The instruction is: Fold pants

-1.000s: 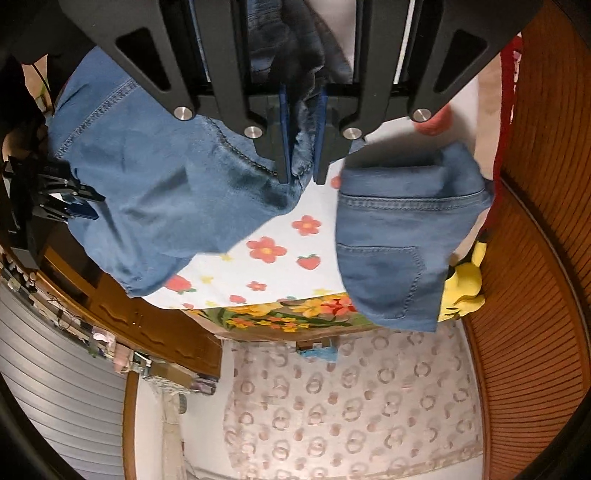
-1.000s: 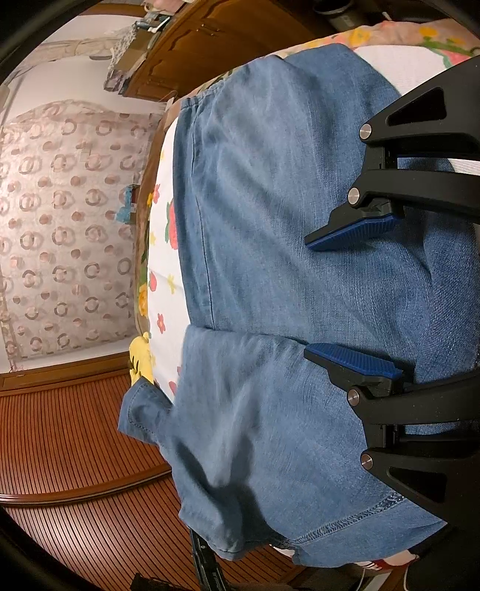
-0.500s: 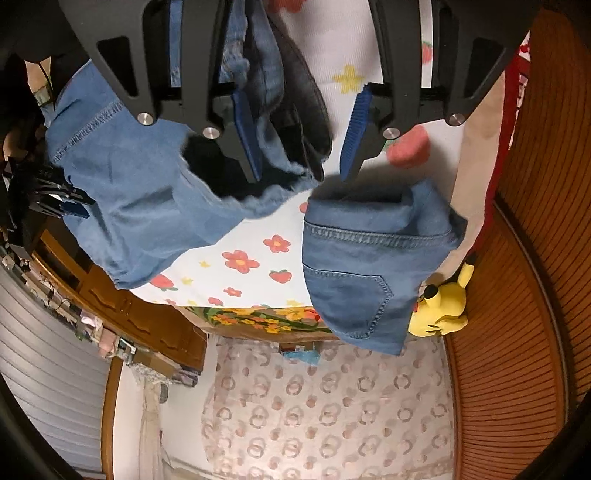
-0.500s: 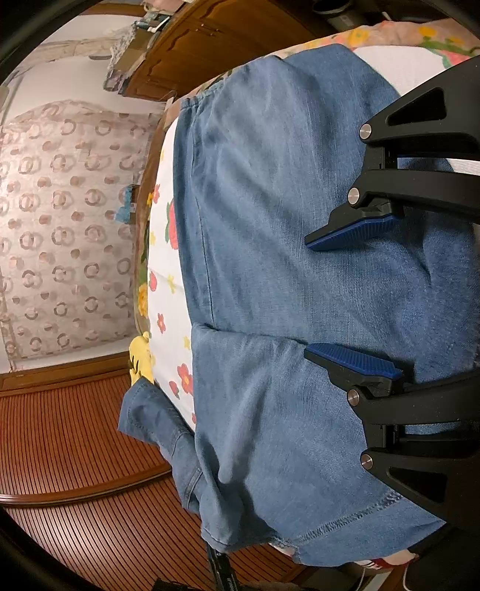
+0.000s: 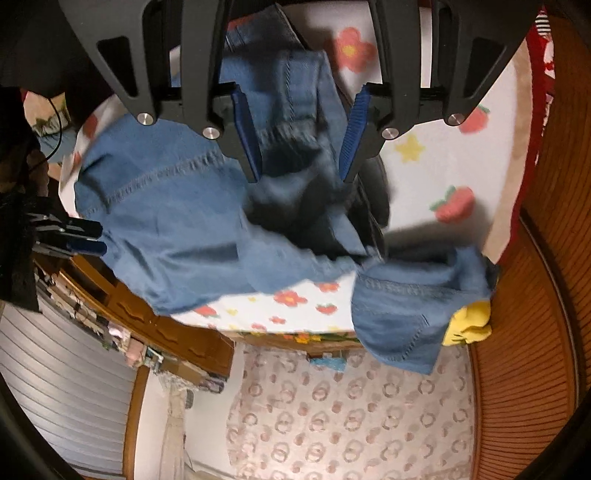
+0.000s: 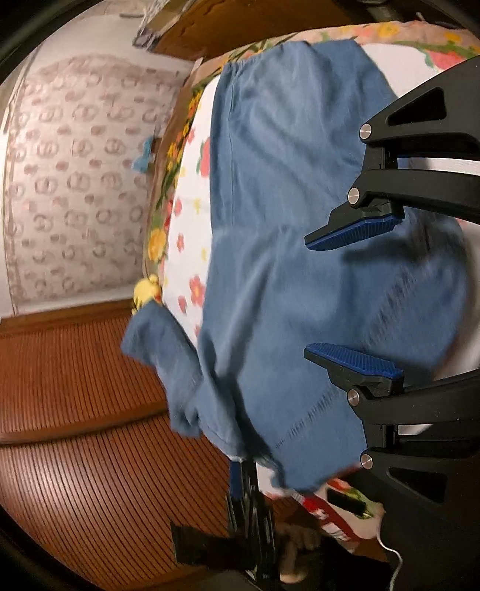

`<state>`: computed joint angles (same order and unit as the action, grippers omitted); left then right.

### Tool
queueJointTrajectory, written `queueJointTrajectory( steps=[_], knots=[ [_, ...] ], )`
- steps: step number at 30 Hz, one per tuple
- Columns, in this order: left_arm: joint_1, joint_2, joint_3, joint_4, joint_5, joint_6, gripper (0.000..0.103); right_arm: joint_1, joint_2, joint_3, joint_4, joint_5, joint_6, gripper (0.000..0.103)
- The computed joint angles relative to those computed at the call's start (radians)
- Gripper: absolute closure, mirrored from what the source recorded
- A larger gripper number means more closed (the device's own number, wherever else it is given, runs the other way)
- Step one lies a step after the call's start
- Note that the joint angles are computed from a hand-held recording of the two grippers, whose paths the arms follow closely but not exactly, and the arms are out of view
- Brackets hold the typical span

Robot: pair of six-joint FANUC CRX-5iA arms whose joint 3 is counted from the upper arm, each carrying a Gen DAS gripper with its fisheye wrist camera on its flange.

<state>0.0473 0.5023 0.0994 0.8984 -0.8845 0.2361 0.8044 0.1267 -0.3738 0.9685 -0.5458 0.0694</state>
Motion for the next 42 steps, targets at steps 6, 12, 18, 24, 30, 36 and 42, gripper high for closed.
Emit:
queueJointTrajectory(
  steps=[6,12,18,24,30,36,42],
  knots=[
    [0.012,-0.024,-0.039,0.026,0.02,-0.015,0.058,0.051,0.039,0.057,-0.102,-0.063,0.111,0.049],
    [0.023,-0.041,-0.067,0.057,0.005,-0.052,0.058,0.068,0.054,0.082,-0.15,-0.118,0.158,0.049],
    [0.012,-0.024,-0.065,-0.005,-0.011,-0.033,0.074,0.074,0.074,0.119,-0.202,-0.155,0.22,0.061],
    [0.017,-0.042,-0.088,0.003,0.01,-0.048,0.097,0.059,0.065,0.107,-0.199,-0.134,0.221,0.092],
    [0.032,-0.09,-0.128,0.087,-0.027,-0.131,0.103,0.052,0.008,0.015,-0.055,-0.103,0.081,0.103],
    [0.038,-0.126,-0.153,0.106,-0.002,-0.165,0.102,0.054,-0.019,-0.022,-0.02,-0.088,0.027,0.103],
    [0.031,-0.073,-0.088,0.018,-0.007,-0.056,0.065,0.049,-0.01,-0.03,-0.004,-0.057,-0.007,0.103]
  ],
)
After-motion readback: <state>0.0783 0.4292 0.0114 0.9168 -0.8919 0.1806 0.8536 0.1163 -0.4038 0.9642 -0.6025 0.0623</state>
